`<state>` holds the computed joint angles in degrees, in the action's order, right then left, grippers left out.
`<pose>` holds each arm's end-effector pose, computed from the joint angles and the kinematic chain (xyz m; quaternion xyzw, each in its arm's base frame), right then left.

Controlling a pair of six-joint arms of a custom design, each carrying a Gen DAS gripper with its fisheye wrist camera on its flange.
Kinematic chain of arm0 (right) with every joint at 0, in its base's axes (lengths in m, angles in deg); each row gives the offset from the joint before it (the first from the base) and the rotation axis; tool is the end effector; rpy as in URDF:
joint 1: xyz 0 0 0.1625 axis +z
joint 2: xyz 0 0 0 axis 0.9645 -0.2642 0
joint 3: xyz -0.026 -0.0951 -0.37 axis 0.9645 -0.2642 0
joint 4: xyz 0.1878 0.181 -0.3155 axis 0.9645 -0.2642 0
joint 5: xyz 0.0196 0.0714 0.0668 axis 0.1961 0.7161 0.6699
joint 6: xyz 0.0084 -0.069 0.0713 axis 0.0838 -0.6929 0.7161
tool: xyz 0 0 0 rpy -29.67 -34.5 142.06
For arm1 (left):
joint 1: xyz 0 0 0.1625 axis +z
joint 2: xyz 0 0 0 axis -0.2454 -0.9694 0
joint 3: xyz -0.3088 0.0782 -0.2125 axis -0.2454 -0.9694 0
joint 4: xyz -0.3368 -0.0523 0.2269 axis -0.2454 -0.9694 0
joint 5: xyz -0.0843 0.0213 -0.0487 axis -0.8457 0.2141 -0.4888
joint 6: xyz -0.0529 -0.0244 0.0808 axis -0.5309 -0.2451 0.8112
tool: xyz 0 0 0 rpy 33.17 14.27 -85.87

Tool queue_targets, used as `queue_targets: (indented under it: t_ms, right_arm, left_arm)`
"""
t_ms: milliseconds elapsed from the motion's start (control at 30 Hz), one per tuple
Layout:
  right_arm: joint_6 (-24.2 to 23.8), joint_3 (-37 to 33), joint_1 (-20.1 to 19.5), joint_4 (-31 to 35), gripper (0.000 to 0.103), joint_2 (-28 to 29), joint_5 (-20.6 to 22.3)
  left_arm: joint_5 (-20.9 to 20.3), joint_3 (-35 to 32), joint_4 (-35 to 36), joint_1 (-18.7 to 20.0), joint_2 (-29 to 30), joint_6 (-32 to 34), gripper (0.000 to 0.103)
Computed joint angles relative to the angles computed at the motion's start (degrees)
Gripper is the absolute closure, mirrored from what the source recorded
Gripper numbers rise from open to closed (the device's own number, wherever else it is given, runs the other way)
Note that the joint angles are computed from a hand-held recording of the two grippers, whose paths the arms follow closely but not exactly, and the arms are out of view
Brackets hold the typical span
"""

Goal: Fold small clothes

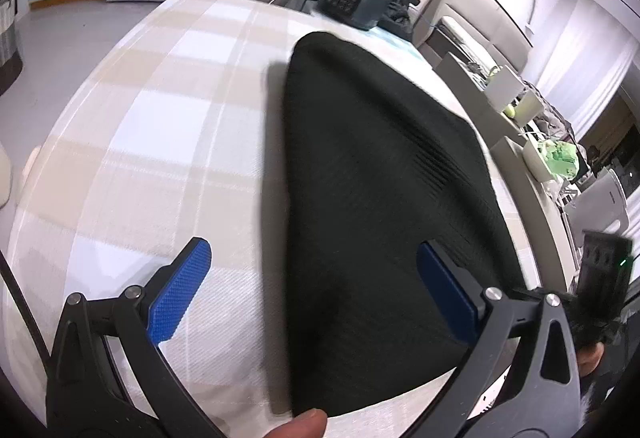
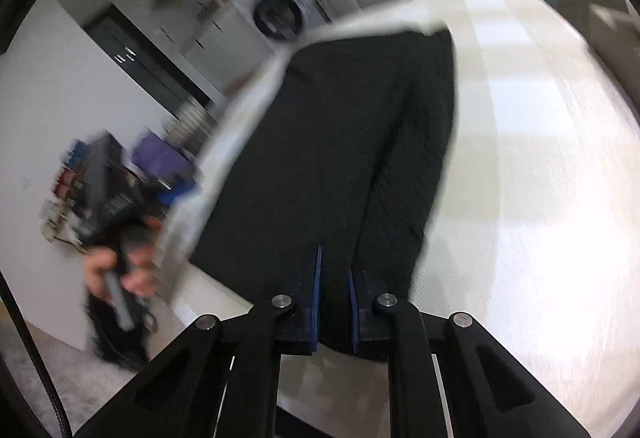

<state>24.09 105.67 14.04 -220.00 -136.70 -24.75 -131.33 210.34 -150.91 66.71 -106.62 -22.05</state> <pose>0.1107 -0.2899 0.0758 0.0851 -0.9614 0.2366 0.1118 -0.0899 -0.4108 0.1163 0.1624 0.9472 -0.2365 0.1431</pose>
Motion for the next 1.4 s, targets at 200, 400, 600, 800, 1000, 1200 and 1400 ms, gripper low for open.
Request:
queue_targets:
  t_ms: [200,400,600,800,1000,1200,1400]
  right_arm:
    - [1.2,1.3,1.0,-11.0,0.061,3.5,-1.2]
    - [4.0,-1.9,-1.4,-17.5,0.052,7.4,-2.2]
    - [-0.7,-4.3,2.1,-15.8,0.048,10.3,-12.5]
    - [-1.5,-1.8,-2.5,-16.8,0.046,6.5,-4.8]
    - [1.9,-6.6,-6.4,-13.7,0.044,7.4,3.7]
    - [1.0,-11.7,-4.3,-10.2,0.051,9.8,1.7]
    - [-2.0,-15.4,-2.1,-5.3,0.076,9.5,-0.7]
  left_arm:
    - [0.3,2.0,0.3,0.8,-1.0,-0.2,0.001]
    - [-0.6,3.6,-0.6,0.1,0.6,2.3,0.002]
    - [5.7,6.4,1.5,-4.3,0.9,7.4,0.001]
    - [-0.3,5.2,0.2,-2.0,-0.6,8.9,0.001]
    - [-6.2,-1.6,-2.9,4.0,4.5,5.6,0.026]
    - [-8.9,-6.6,-1.2,6.6,8.4,5.4,0.068]
    - [-8.0,-13.0,-2.1,7.2,14.3,7.2,0.078]
